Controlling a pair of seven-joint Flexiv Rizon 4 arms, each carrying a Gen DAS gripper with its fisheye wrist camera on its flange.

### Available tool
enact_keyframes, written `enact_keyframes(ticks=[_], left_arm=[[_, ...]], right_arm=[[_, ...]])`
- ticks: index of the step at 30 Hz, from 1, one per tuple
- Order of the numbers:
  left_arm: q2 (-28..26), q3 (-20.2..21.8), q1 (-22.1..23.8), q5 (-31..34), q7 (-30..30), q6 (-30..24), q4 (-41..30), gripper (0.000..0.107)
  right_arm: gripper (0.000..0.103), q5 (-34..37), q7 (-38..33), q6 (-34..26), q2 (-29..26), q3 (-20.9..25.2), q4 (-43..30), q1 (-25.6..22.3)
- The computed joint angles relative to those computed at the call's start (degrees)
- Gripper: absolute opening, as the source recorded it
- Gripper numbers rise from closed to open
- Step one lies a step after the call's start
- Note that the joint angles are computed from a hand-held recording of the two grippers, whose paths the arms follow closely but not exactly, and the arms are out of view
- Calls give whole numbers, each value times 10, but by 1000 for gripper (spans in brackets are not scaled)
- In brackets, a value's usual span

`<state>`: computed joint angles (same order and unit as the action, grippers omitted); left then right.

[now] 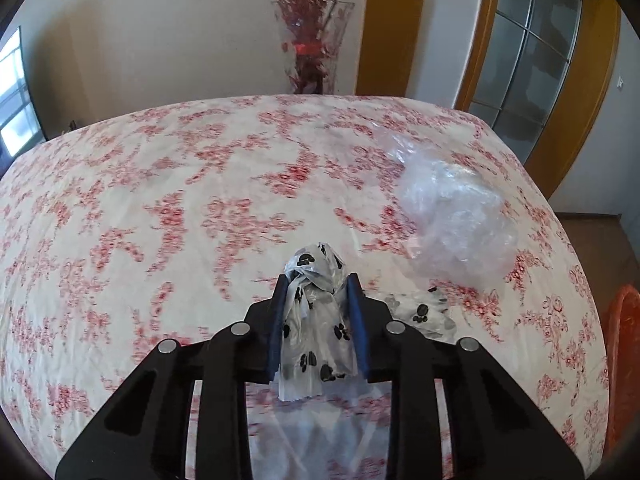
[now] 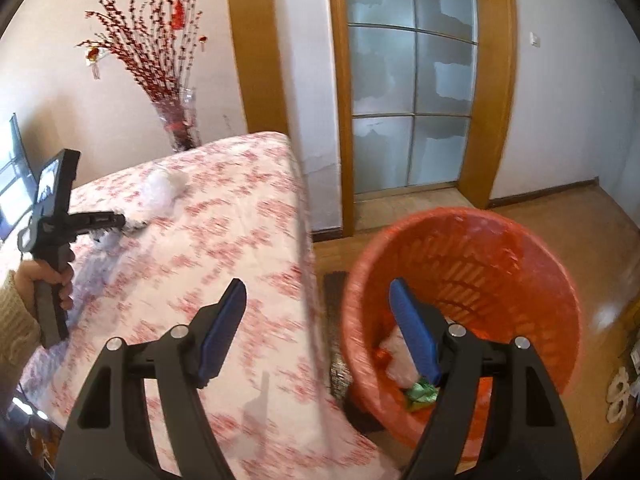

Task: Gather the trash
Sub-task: 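Grasp the black-and-white patterned bag with the left tool while the right tool moves to the bed, then grasp the clear bubble-wrap bag with the right tool while the left tool holds the patterned bag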

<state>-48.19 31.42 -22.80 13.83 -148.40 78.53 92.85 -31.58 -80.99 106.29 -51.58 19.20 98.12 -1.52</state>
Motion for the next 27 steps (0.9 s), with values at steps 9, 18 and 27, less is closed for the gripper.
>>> enact_keyframes(ticks=[9,18,27], left_arm=[[22,107,-59,39,-80,-4,63,28],[39,143,-56,96,-162,-17,89,28],[52,123,-24,135,-193,-11,96,28]], right_arm=[[73,-42,-43,-86,-67,139,-85,-17],[64,1,-86,-210,-153,183,-257,88],[53,61,-76,-277,-193,123,-386,184]])
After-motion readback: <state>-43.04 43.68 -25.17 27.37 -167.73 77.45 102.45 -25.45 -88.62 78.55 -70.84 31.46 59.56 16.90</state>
